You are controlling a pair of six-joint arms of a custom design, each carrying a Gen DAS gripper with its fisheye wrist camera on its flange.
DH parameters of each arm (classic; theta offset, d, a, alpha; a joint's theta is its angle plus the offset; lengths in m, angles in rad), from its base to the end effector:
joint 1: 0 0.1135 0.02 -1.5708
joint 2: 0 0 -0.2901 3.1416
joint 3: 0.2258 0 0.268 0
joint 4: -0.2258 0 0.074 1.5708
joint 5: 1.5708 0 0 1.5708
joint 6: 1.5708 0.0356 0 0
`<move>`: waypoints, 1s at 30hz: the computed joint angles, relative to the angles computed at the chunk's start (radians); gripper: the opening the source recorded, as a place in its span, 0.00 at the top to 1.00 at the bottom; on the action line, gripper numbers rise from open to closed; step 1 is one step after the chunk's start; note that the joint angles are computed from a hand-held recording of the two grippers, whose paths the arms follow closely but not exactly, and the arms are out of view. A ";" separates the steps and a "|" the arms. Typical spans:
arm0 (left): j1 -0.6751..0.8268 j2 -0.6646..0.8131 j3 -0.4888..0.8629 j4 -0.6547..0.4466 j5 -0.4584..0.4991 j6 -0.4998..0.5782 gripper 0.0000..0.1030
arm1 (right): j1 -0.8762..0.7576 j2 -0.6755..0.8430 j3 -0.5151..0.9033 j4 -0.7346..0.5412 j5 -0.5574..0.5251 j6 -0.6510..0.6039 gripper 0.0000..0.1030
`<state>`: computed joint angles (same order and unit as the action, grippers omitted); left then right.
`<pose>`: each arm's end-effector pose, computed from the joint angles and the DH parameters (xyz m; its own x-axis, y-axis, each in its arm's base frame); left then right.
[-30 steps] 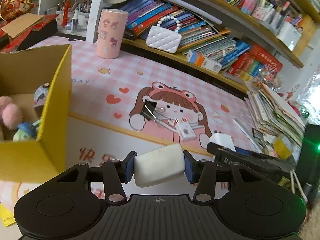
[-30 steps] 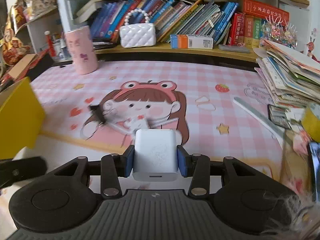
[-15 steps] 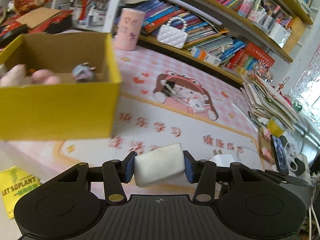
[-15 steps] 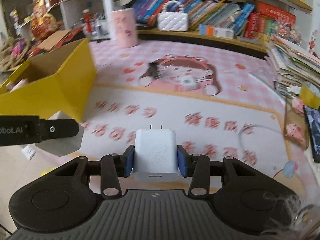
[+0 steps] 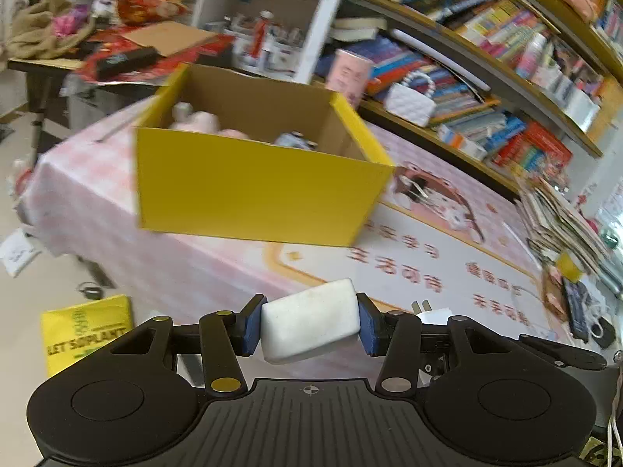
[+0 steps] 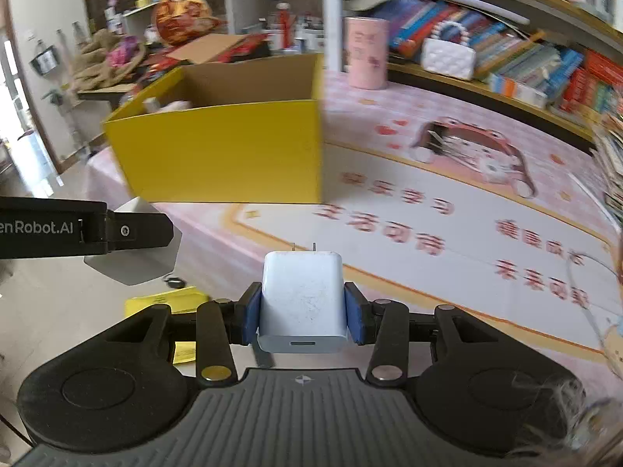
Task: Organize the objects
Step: 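Carry the foam cube in the left tool while the right tool carries the charger to the box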
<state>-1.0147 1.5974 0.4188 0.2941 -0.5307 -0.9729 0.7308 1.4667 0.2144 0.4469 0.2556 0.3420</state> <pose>0.1469 -0.2023 0.1041 -0.6954 -0.2316 -0.6803 -0.0205 0.9527 -0.3033 0.1577 0.1293 0.0946 -0.6787 -0.1726 -0.7138 -0.3054 0.9503 0.0606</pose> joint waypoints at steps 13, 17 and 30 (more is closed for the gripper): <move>-0.014 -0.289 -0.186 -0.145 -0.117 -0.090 0.55 | 0.228 0.102 0.146 -0.064 0.096 0.086 0.60; 0.031 -0.303 -0.202 -0.093 -0.095 -0.031 0.55 | 0.219 0.118 0.175 -0.073 0.109 0.070 0.60; 0.275 -0.234 -0.127 0.089 -0.004 0.282 0.55 | 0.050 0.182 0.326 -0.045 0.019 -0.066 0.60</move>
